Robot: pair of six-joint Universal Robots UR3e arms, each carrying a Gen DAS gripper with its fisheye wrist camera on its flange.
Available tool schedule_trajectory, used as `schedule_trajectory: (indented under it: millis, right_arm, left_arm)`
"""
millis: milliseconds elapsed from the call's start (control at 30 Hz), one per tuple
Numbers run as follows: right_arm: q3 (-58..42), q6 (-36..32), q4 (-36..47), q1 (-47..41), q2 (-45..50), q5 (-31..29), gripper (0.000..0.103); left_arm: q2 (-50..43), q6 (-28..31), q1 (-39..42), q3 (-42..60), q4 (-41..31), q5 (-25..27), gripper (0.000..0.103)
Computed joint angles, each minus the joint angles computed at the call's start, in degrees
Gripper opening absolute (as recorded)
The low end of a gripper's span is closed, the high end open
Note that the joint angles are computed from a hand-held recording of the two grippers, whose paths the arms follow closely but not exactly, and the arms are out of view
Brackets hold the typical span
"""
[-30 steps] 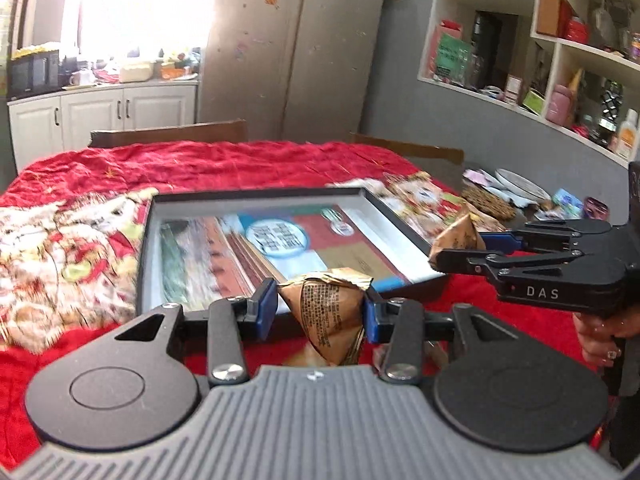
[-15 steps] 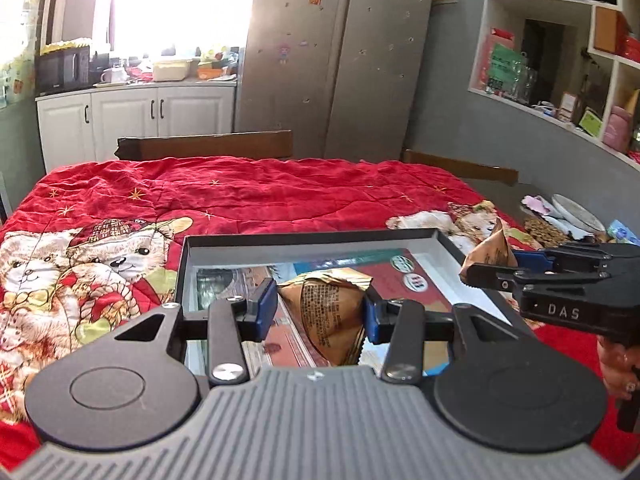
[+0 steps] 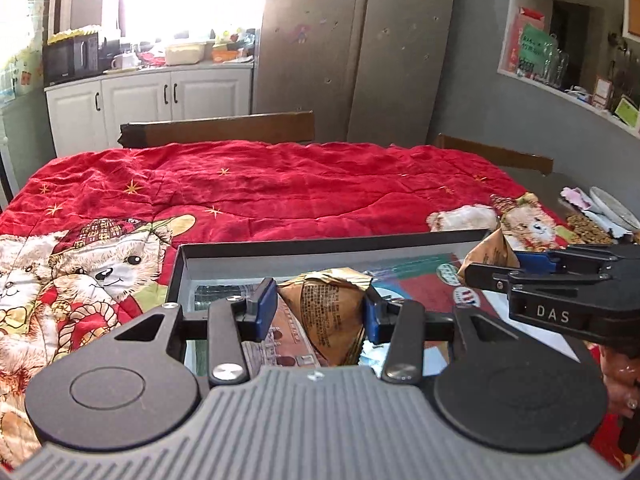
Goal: Organize objects
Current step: 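Carry both held paper pyramids over the black box with both tools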
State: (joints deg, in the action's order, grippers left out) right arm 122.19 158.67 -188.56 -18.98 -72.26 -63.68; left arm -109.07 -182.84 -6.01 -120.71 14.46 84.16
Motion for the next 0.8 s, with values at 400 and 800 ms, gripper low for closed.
schedule_trajectory:
  millis: [400,800]
  right_arm:
    - [-8.0,1.3,2.8,3.8,7.2,-5.7,0.032]
    - [-11.0,0.8,8.1,3.6,8.3,-5.5,0.033]
  left_arm:
    - [-5.2,0.2,-1.2,6.5,-4.5,3.5,0.048]
    - [-7.3,0.5,-1.4,9.2,-7.0,4.4,0.049]
